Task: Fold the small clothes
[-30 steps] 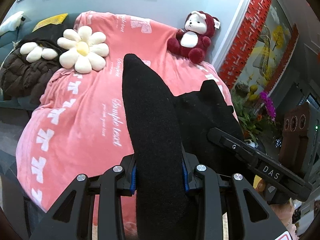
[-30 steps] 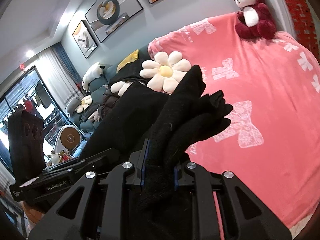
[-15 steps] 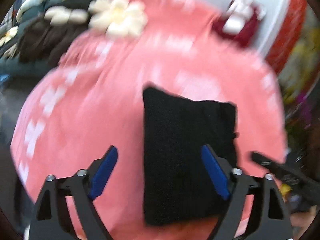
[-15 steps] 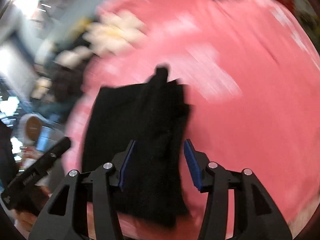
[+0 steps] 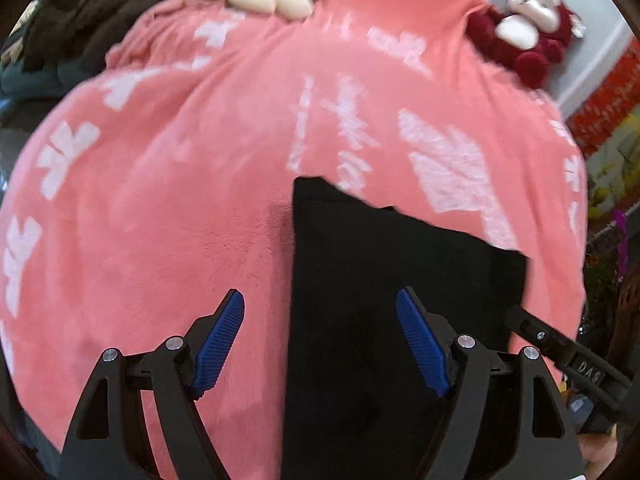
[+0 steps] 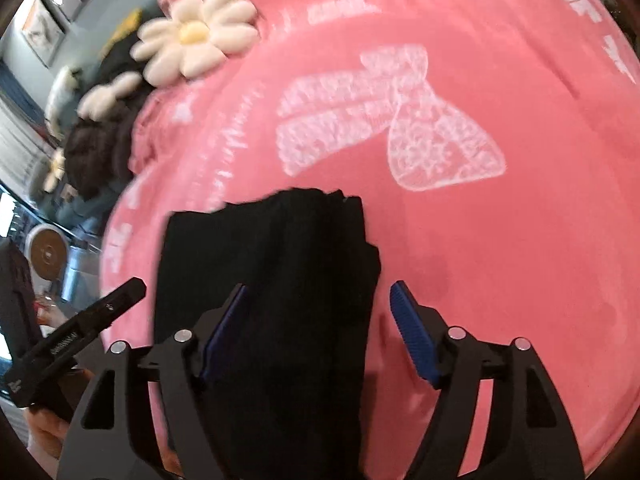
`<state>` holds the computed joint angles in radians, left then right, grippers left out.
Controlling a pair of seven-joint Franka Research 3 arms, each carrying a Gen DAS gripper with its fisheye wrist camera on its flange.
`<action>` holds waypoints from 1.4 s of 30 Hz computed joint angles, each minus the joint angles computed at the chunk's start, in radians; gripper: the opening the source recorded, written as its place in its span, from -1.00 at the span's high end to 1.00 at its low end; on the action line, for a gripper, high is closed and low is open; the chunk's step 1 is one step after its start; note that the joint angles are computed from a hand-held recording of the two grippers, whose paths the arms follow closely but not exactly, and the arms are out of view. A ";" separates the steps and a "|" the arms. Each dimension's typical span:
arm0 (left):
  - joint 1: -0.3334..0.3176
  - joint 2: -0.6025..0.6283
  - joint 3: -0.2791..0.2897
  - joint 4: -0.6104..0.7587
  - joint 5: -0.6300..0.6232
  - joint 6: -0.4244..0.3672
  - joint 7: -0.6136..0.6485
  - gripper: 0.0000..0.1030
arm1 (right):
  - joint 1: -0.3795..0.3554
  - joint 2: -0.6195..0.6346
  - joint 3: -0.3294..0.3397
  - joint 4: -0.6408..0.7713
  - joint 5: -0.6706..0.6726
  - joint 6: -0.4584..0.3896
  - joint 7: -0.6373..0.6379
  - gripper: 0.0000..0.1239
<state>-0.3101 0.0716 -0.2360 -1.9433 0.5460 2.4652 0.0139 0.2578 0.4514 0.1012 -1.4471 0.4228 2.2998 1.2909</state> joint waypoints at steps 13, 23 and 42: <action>0.028 0.053 0.017 0.020 0.051 0.157 0.088 0.84 | -0.018 -0.016 0.016 -0.064 0.137 0.060 -0.071 0.33; 0.007 0.020 0.000 -0.048 0.006 0.148 -0.028 -0.37 | -0.064 0.013 0.045 -0.048 0.271 -0.007 -0.076 -0.01; -0.081 -0.042 -0.023 -0.038 0.130 0.024 -0.099 -0.25 | -0.069 -0.297 0.002 -0.375 0.253 0.074 -0.273 0.43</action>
<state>-0.3908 0.0296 -0.2590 -1.9817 0.6761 2.4888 -0.0855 0.1888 0.1539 0.1032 -1.8220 0.6760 2.3737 1.0177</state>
